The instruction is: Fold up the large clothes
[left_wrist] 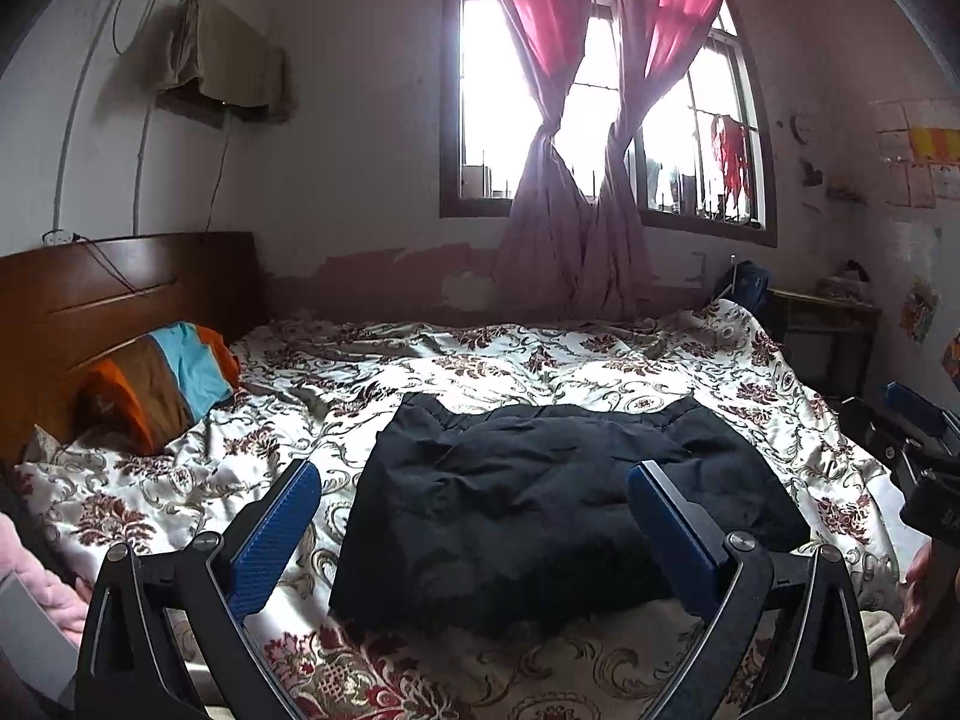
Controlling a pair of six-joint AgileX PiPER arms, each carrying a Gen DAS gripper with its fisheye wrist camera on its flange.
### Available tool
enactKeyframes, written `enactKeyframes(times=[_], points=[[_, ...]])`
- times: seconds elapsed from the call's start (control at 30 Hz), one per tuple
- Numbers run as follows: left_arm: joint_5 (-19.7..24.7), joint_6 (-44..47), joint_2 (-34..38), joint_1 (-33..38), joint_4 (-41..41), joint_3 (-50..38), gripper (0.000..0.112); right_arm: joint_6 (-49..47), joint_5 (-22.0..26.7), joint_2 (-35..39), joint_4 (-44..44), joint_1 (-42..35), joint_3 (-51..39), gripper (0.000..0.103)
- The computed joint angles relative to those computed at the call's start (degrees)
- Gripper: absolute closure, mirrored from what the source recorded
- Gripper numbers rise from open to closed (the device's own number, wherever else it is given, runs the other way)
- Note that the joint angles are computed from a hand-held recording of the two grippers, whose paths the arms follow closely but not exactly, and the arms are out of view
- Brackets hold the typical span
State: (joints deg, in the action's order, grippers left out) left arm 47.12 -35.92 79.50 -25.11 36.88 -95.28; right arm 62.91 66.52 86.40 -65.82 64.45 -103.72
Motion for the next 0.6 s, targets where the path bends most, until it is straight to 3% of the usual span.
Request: enactKeyframes(times=[0.33, 0.6], points=[[-0.55, -3.23, -3.31, -1.32, 2.69, 6.58, 0.01, 7.3, 1.13, -3.0, -4.41, 2.46, 8.59, 0.002], [-2.57, -4.66, -4.69, -0.51, 1.36, 11.3, 0.01, 10.65, 0.33, -5.04, -2.69, 2.97, 13.86, 0.002]])
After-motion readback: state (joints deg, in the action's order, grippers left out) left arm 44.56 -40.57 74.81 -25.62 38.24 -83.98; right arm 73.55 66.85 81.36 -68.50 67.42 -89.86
